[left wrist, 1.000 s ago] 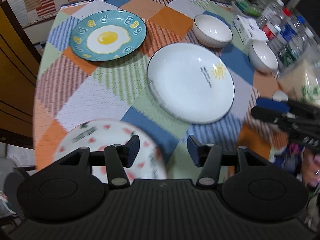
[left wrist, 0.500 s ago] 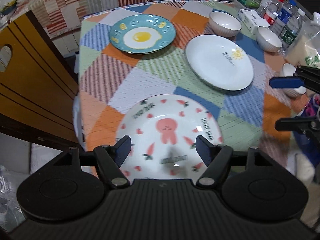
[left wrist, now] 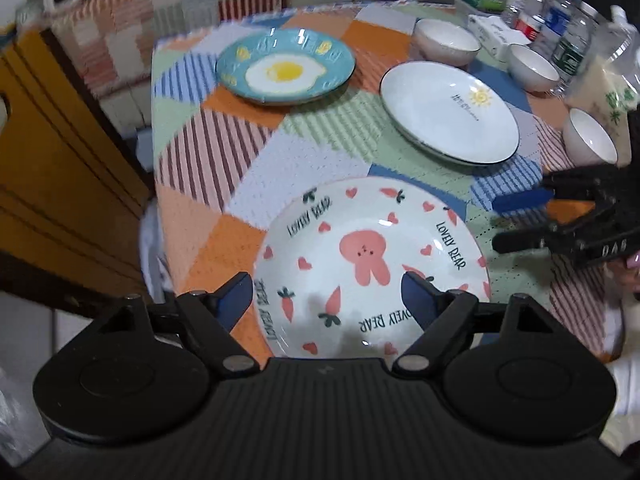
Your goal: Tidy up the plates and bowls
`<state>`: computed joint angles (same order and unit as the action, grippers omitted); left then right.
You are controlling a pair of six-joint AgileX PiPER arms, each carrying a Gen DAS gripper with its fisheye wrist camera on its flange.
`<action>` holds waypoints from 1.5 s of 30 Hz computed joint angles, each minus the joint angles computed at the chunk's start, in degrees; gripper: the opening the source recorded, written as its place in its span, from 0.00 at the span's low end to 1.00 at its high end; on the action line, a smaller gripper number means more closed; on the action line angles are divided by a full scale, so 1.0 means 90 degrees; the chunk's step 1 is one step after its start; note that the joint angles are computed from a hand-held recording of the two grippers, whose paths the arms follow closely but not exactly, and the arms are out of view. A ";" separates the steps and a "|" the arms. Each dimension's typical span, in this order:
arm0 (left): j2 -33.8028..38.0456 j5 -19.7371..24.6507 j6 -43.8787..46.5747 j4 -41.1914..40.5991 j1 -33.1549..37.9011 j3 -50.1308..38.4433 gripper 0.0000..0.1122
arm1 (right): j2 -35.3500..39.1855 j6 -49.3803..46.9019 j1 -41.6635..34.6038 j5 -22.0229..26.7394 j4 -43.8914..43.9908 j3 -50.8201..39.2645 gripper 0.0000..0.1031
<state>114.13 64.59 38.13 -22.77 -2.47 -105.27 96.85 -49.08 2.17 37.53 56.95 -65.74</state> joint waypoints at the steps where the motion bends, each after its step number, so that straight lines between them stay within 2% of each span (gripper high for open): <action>1: 0.0090 0.0020 -0.0077 0.0022 0.0010 -0.0060 0.71 | 0.0085 0.0230 0.0029 0.0066 -0.0179 -0.0063 0.62; 4: 0.0166 -0.0244 -0.0137 0.0222 -0.0034 0.0074 0.69 | 0.0287 0.0689 0.0068 0.0416 -0.0472 -0.0212 0.62; 6: 0.0320 -0.0160 -0.0203 0.0235 -0.0008 -0.0004 0.68 | 0.0417 0.0780 0.0035 0.0629 -0.0457 -0.0267 0.62; 10: 0.0687 0.0012 -0.0702 0.0585 -0.0033 -0.0191 0.49 | 0.0730 0.1087 0.0190 0.0719 -0.0585 -0.0478 0.62; 11: 0.0792 0.0133 -0.0848 0.0677 -0.0031 -0.0300 0.43 | 0.0796 0.1130 0.0230 0.0673 -0.0542 -0.0501 0.57; 13: 0.0943 0.0404 -0.1125 0.0663 0.0058 -0.0491 0.35 | 0.0783 0.1041 0.0301 0.0407 -0.0287 -0.0360 0.38; 14: 0.0959 0.0447 -0.1198 0.0664 0.0094 -0.0500 0.29 | 0.0655 0.1057 0.0408 -0.0025 -0.0263 -0.0169 0.32; 15: 0.0943 0.0425 -0.1226 0.0713 0.0099 -0.0452 0.26 | 0.0693 0.1150 0.0478 -0.0203 -0.0375 -0.0212 0.26; 17: 0.0894 0.0324 -0.1246 0.0792 0.0083 -0.0303 0.22 | 0.0782 0.1359 0.0561 -0.0284 -0.0757 -0.0348 0.18; 20: 0.0788 0.0127 -0.1336 0.0796 0.0063 -0.0086 0.22 | 0.0897 0.1658 0.0440 0.0064 -0.0748 -0.0515 0.18; 24: 0.0850 0.0157 -0.1413 0.0652 0.0128 -0.0136 0.22 | 0.0901 0.2036 0.0460 0.0124 -0.0854 -0.0561 0.19; 26: 0.0941 0.0270 -0.1521 0.0527 0.0197 -0.0251 0.22 | 0.0989 0.1716 0.0425 0.0241 -0.0777 -0.0661 0.24; 30: 0.0859 0.0213 -0.1621 0.0565 0.0165 -0.0121 0.22 | 0.1136 0.1449 0.0460 0.0475 -0.1251 -0.1049 0.22; 34: 0.0791 0.0311 -0.1548 0.0373 0.0223 -0.0078 0.22 | 0.1085 0.1255 0.0395 0.0618 -0.1271 -0.1023 0.21; 38: 0.0315 -0.0197 -0.1263 0.0241 0.0130 0.0477 0.22 | 0.1061 0.1114 0.0215 0.0742 -0.1036 -0.1031 0.21; 45: 0.0208 0.0173 -0.1499 -0.0113 -0.0035 0.0148 0.23 | 0.0663 0.1204 -0.0001 0.0697 -0.1377 -0.1249 0.21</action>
<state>116.00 66.15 24.64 -23.79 -2.78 -103.95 102.82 -38.25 2.16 43.80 44.56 -76.98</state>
